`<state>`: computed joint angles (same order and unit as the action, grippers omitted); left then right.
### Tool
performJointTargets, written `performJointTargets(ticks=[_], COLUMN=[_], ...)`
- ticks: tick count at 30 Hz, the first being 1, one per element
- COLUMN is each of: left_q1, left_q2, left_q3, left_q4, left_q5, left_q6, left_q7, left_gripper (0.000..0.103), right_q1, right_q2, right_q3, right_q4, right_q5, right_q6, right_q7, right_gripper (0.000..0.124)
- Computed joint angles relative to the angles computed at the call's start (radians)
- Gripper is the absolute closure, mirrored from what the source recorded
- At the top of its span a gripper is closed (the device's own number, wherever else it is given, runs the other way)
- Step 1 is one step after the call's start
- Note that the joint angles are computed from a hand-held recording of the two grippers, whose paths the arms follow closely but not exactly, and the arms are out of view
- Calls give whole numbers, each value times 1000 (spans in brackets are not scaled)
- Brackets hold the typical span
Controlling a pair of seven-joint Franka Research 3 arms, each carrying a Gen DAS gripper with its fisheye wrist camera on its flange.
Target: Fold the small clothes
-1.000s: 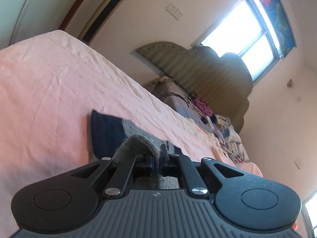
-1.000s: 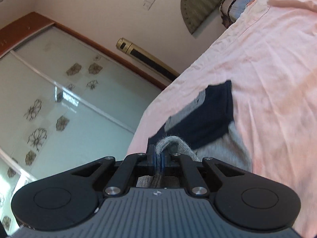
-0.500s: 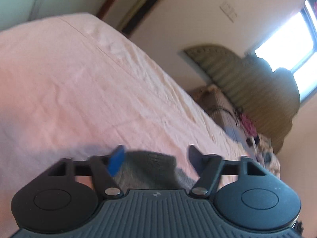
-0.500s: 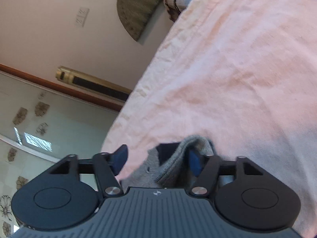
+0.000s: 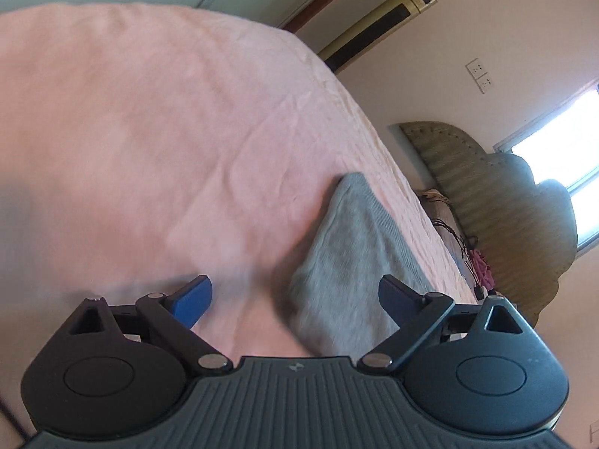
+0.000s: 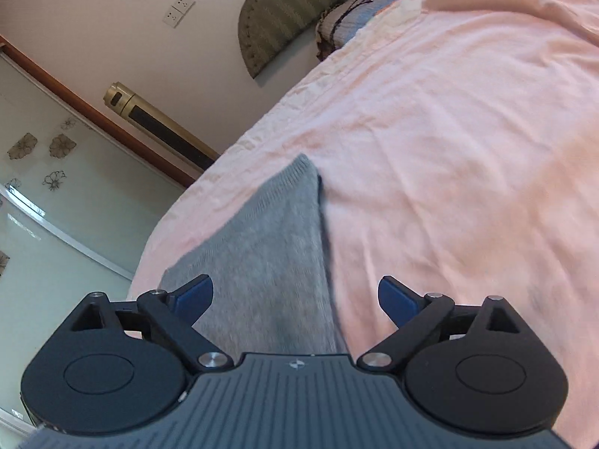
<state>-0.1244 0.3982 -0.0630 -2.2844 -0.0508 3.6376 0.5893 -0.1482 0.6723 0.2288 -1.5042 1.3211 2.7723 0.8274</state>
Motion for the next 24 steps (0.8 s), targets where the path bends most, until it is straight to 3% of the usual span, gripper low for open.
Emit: performJointTargets(ticks=[2,5,6,8,11,13,14,15,16,17,18,19,22,24], left_q1=[-23,82,84,-4,-65,-166,-213,-278,-308,-304,-289,-258,-227,-176], left_q2=[-13,25,49,97,166,183,186,186,187,183,184,179,155,135], left_q3=[-4,-82,-80,-23,24,104,145,204,237,240,231,204,183,136], left_q4=[-57,-17,11,79,209,265,291,309,328,342,350,348,342,328], left_q5=[-22,161,180,64,-2,-111,-155,-216,-233,-224,-206,-185,-131,-87], left_q6=[74,85,86,99,43,-22,-70,-127,-189,-249,-270,-272,-303,-285], left_q7=[3,-110,-126,-51,19,112,155,204,217,211,198,183,155,138], left_gripper=[7,7,4,2,3,3,12,37,56,81,89,90,94,94], right_q1=[-39,-43,-32,9,60,107,130,140,148,146,144,140,106,66], right_q2=[-84,-141,-139,-102,-8,62,93,117,135,152,173,187,192,179], right_q3=[32,32,26,5,-5,-19,-30,-31,-40,-46,-58,-57,-6,49], right_q4=[-137,-230,-230,-182,-45,61,106,140,163,182,204,217,215,199], right_q5=[116,229,239,239,350,342,283,245,177,117,50,23,20,45], right_q6=[2,-37,-49,-40,21,93,118,136,122,84,31,18,40,49], right_q7=[-76,-134,-152,-163,-234,-197,-127,-82,-5,57,147,187,167,111], right_gripper=[29,28,28,27,24,24,28,38,47,82,111,111,111,112])
